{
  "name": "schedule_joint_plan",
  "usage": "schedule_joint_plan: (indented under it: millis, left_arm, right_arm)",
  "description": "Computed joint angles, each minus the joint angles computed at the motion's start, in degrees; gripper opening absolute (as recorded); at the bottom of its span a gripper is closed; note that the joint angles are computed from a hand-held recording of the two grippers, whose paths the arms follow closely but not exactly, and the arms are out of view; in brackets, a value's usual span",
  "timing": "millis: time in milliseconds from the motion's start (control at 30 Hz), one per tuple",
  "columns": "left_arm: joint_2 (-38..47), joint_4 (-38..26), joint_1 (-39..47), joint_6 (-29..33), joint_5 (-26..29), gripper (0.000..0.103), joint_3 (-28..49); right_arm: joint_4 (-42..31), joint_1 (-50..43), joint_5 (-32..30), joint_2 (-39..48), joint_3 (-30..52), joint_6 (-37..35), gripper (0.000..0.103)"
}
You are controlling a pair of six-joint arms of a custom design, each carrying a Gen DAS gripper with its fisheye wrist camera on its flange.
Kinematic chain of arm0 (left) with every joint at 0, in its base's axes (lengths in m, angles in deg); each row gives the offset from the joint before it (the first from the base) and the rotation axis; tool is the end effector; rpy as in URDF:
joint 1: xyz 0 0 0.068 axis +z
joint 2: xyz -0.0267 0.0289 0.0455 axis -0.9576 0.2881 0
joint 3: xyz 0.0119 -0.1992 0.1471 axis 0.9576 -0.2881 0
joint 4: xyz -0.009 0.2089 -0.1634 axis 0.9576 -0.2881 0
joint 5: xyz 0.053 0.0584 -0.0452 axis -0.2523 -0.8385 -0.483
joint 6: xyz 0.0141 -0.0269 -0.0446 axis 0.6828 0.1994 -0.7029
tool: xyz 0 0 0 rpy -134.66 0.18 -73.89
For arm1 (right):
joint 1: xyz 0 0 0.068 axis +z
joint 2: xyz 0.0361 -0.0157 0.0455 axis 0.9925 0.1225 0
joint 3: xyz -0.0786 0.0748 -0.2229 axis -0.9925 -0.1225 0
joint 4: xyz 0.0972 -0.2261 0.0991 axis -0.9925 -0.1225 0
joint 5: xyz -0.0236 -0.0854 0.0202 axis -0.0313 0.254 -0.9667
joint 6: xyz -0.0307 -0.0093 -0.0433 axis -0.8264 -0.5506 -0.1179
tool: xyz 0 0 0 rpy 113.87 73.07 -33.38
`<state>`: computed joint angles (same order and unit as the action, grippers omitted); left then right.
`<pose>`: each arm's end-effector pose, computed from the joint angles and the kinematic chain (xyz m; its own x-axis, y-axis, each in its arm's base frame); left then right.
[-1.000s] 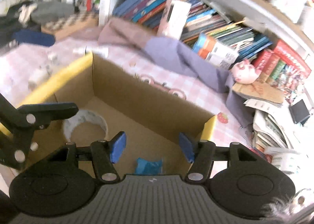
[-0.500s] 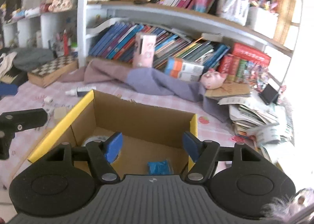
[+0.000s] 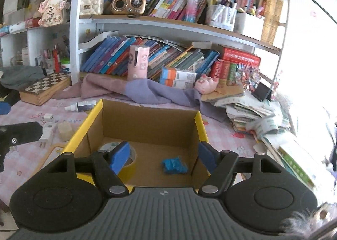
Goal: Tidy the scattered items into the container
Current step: 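Lift both tools out of the box and back away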
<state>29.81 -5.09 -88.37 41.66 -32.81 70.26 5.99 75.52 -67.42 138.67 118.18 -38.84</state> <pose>0.2749 -0.0767 0.2904 -0.4242 0.0991 -0.9001 0.3115 0.9493 -0.0423 0.2852 -0.0343 0.2928 -0.4880 -0.1118 -0.8657 -0.0296 0.9933 -0.1115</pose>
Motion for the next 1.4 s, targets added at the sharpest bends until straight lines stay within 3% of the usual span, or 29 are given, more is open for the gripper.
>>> schedule_joint_plan:
  millis: [433,767,1100,1400]
  left_arm:
    - [-13.0,-10.1,14.2,6.2,14.4,0.100,-7.3]
    - [-17.7,-18.6,24.8,14.2,23.8,0.100,-10.3]
    - [-19.8,-25.5,31.9,22.9,25.6,0.100,-12.2]
    - [-19.4,-29.2,38.3,28.0,26.6,0.100,-11.9]
  right_arm:
    - [-7.1,19.3,20.0,-18.7,-11.8,8.9,0.074]
    - [-16.6,35.0,35.3,-23.9,-15.7,22.4,0.077]
    - [-25.5,41.1,37.0,-21.2,-14.3,34.8,0.080]
    - [-26.9,44.9,33.2,-15.1,-12.1,36.9,0.082]
